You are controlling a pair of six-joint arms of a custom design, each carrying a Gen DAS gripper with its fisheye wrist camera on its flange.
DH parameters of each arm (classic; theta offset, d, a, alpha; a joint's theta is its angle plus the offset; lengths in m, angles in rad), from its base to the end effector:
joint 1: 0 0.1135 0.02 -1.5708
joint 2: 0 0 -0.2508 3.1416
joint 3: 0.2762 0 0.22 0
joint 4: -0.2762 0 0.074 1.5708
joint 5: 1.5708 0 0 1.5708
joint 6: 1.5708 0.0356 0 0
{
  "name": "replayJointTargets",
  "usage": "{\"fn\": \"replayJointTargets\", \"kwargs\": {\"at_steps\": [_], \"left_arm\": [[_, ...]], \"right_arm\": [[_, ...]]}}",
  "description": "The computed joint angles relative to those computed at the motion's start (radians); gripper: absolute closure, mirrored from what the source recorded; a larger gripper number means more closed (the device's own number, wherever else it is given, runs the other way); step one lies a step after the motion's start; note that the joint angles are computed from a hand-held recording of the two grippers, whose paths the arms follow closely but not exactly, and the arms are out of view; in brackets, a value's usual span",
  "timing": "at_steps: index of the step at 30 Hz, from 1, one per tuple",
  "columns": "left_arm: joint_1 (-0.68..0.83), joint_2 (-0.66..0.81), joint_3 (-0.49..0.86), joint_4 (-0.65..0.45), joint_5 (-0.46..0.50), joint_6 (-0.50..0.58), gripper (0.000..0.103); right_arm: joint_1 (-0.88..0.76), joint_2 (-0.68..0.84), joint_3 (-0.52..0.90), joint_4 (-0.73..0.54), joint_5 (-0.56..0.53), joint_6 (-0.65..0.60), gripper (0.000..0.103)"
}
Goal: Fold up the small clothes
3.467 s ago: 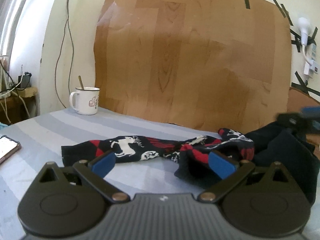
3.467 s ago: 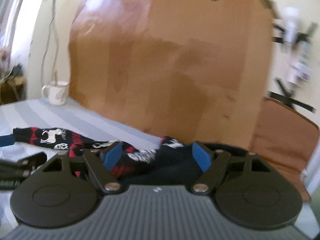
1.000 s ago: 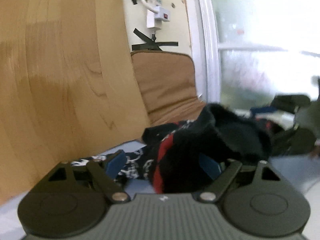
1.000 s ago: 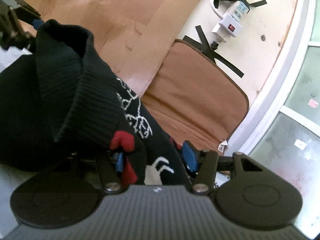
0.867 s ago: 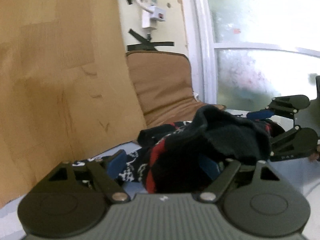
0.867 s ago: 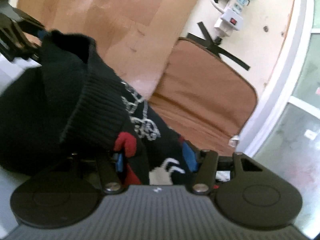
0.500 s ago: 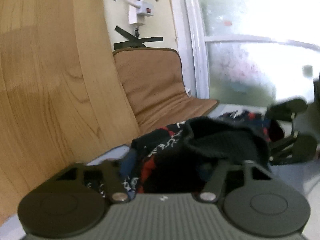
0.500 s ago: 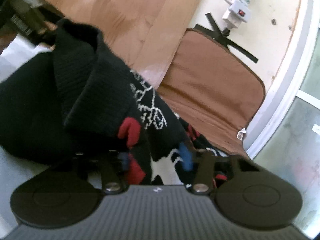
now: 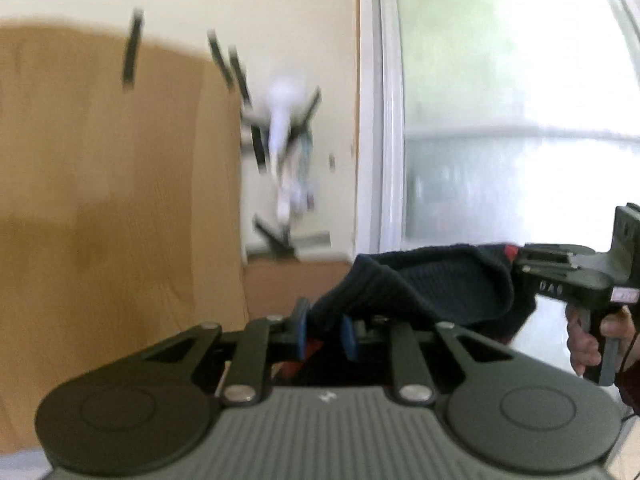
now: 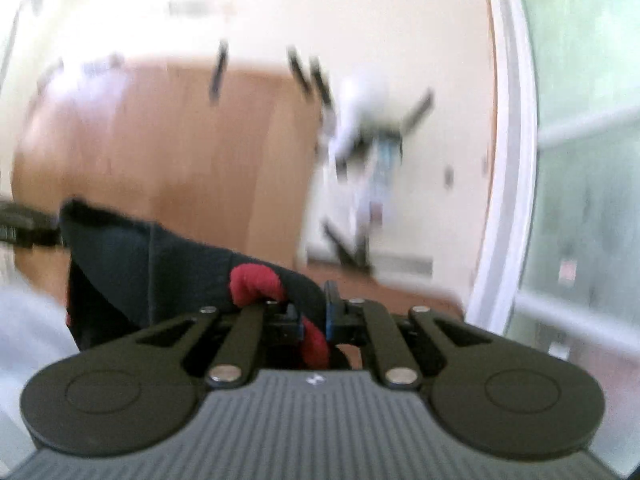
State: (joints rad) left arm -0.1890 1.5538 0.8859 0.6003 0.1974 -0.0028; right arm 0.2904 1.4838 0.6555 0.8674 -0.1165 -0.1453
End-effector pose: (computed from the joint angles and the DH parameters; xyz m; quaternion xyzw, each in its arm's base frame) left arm 0.3206 -0.0684 0.2729 0.1346 0.7176 -0.1367 0.6695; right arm 0.2813 0.0884 0.2522 -0.1905 0.6665 0.0924 0.7148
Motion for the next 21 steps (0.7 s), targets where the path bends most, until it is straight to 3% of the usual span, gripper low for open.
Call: {"fn": "replayJointTargets", "kwargs": {"at_steps": [5, 9, 11, 13, 15, 17, 19, 21], "left_arm": [[-0.093, -0.334, -0.130, -0.023, -0.226, -0.001, 0.087], [-0.273, -0.605, -0.135, -0.111, -0.513, 0.105, 0.087], [-0.454, -0.679, -0.111, -0.084, -0.733, 0.274, 0.087], [-0.677, -0.675, -0.079, 0.092, -0.973, 0.576, 0.087], [-0.829, -0.612, -0.030, 0.324, -1.110, 0.876, 0.087], [-0.914, -0.546, 0.024, 0.515, -1.173, 1.120, 0.087], [-0.896, -0.521, 0.070, 0.506, -1.186, 1.157, 0.087], [-0.811, -0.533, 0.092, 0.330, -1.189, 1.014, 0.087]], "right_arm": [[0.118, -0.215, 0.041, -0.073, 0.046, -0.086, 0.092], [0.232, -0.360, 0.104, -0.170, 0.082, -0.148, 0.092], [0.286, -0.425, 0.152, -0.234, 0.099, -0.157, 0.092], [0.318, -0.463, 0.213, -0.307, 0.096, -0.143, 0.092], [0.335, -0.479, 0.305, -0.411, 0.082, -0.115, 0.092], [0.340, -0.467, 0.389, -0.497, 0.062, -0.096, 0.092], [0.324, -0.418, 0.458, -0.551, 0.028, -0.071, 0.091], [0.313, -0.384, 0.476, -0.595, -0.001, -0.039, 0.091]]}}
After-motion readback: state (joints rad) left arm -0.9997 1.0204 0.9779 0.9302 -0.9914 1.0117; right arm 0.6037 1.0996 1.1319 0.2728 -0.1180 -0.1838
